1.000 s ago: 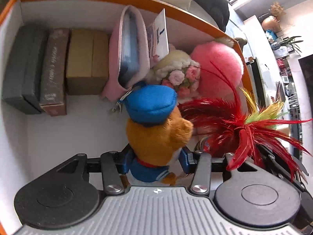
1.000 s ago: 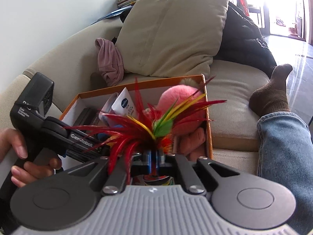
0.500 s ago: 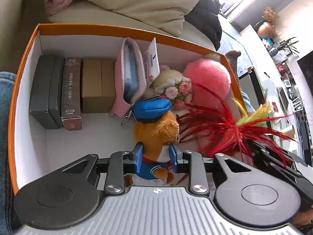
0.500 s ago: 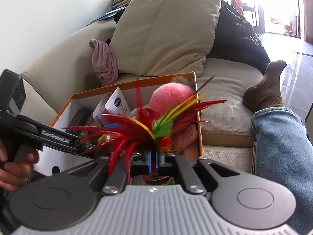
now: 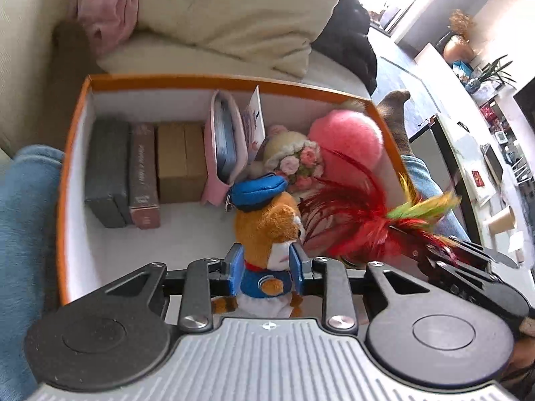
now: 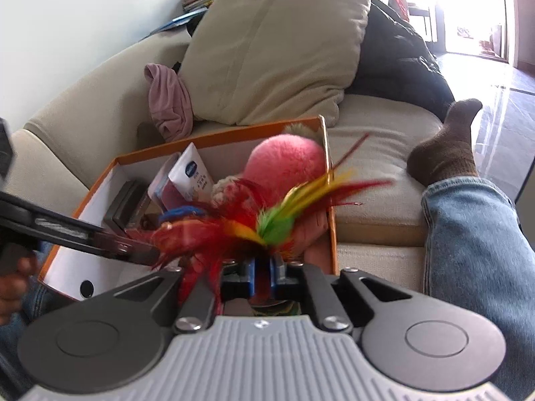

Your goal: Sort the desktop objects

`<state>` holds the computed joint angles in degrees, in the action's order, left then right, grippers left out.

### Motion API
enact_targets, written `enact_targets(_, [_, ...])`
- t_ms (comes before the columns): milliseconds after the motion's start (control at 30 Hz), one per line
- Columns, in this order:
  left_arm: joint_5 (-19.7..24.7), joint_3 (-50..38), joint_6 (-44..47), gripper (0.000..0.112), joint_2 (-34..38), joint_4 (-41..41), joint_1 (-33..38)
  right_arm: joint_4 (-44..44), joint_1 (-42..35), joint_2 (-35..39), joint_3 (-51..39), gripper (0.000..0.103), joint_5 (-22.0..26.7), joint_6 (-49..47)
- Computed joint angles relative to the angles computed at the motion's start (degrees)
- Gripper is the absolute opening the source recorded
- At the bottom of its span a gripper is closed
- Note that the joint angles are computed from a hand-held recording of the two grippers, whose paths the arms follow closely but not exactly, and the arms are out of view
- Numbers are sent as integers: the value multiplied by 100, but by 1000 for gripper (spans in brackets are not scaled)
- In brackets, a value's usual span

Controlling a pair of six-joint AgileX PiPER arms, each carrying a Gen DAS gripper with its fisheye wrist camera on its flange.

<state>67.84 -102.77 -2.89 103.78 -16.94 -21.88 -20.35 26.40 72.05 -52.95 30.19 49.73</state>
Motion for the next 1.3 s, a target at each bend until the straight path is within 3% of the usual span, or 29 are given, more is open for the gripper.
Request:
enact_targets(67, [-77, 124, -93, 33, -220, 212, -88, -116, 70, -121, 76, 13, 29, 195])
enact_targets(233, [-440, 647, -338, 33, -937, 768, -321, -658, 409, -479, 178, 25, 344, 900])
enact_targets(333, [-817, 1056, -783, 38, -1435, 1541, -695, -1080, 753, -689, 157, 28, 603, 1422])
enact_targets(400, [-1094, 1350, -1132, 52, -1766, 2110, -967, -1480, 1086, -767, 87, 33, 837, 1823])
enact_targets(467, [-1309, 1585, -1509, 54, -2035, 2656, -1226, -1989, 1527, -812, -14, 37, 1148, 2256])
enact_targets(633, [-1314, 1984, -2554, 63, -2535, 4336, -2073, -2763, 2289, -631, -414, 43, 1662, 2825])
enact_targets(700, [-1316, 2213, -3062, 74, -2711, 5043, -2398, -2954, 2494, -546, -542, 47, 1785, 2974])
enact_targets(833, [-1195, 2549, -4034, 85, -2898, 6121, -2836, -3123, 2766, -380, -712, 52, 1892, 3179])
enact_targets(1033, [-1314, 2807, -4244, 87, -2845, 5971, -2720, -3353, 3095, -38, -789, 62, 2386, 3538])
enact_targets(1300, [-1619, 3148, -4366, 87, -2625, 5687, -2463, -3206, 2958, 241, -640, 68, 2482, 3481])
